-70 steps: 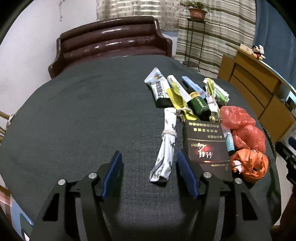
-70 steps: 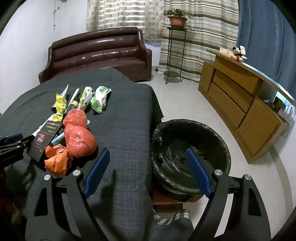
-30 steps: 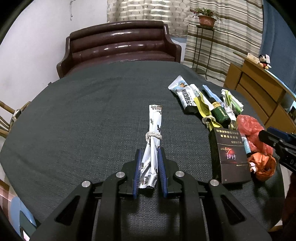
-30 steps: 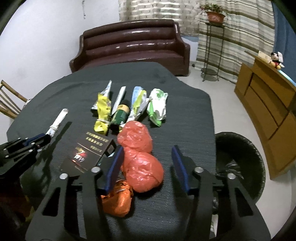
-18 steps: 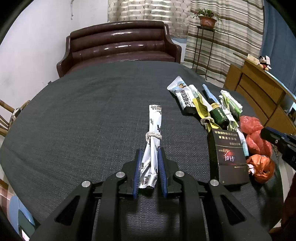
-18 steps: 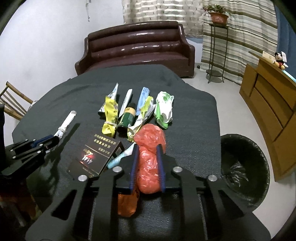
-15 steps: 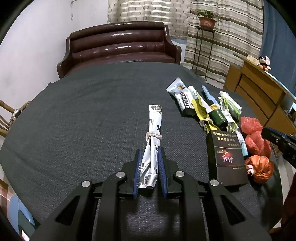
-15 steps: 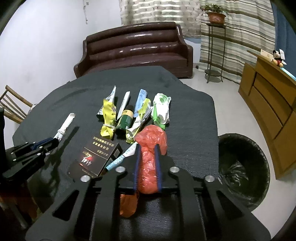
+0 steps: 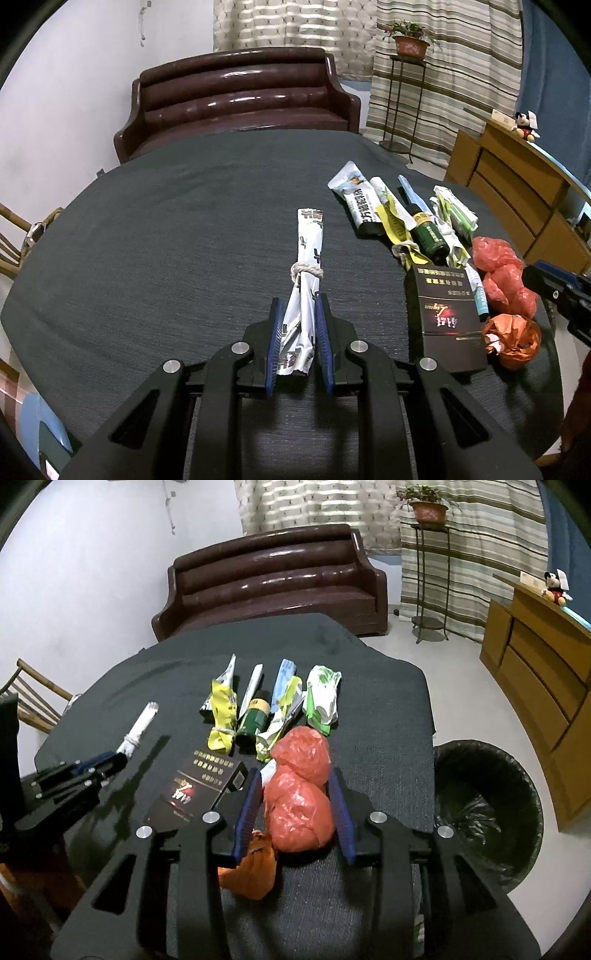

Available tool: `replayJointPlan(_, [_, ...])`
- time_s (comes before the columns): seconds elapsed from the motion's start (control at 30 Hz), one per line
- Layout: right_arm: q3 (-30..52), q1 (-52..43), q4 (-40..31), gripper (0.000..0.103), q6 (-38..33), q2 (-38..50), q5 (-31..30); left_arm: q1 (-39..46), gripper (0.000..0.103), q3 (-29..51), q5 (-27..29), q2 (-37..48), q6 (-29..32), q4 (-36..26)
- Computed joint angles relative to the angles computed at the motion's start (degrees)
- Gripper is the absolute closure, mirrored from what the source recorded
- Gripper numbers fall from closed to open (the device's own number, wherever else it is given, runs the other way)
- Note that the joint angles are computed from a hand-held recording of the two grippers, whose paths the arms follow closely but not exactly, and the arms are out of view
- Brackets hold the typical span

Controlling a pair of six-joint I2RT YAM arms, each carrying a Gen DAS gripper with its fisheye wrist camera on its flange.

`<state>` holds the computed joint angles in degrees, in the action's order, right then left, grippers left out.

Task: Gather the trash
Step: 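Lift the white stick with the left tool while the right tool grasps the red bags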

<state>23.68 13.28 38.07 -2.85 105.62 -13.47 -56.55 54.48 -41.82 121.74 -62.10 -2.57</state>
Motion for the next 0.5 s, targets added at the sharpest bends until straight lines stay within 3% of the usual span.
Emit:
replayJointPlan(0.33, [2.99,0.91,-3.27,0.065,-1.72,3.56,0.64,0.30,0.084,0.12,0.31,0.96,-0.36,0.45])
replayJointPlan(0.5, [2.22,1.81,-1.61,0.068,-1.82,3.79,2.00,0.06,0.084,-0.05,0.16,1.17,-0.36,0.92])
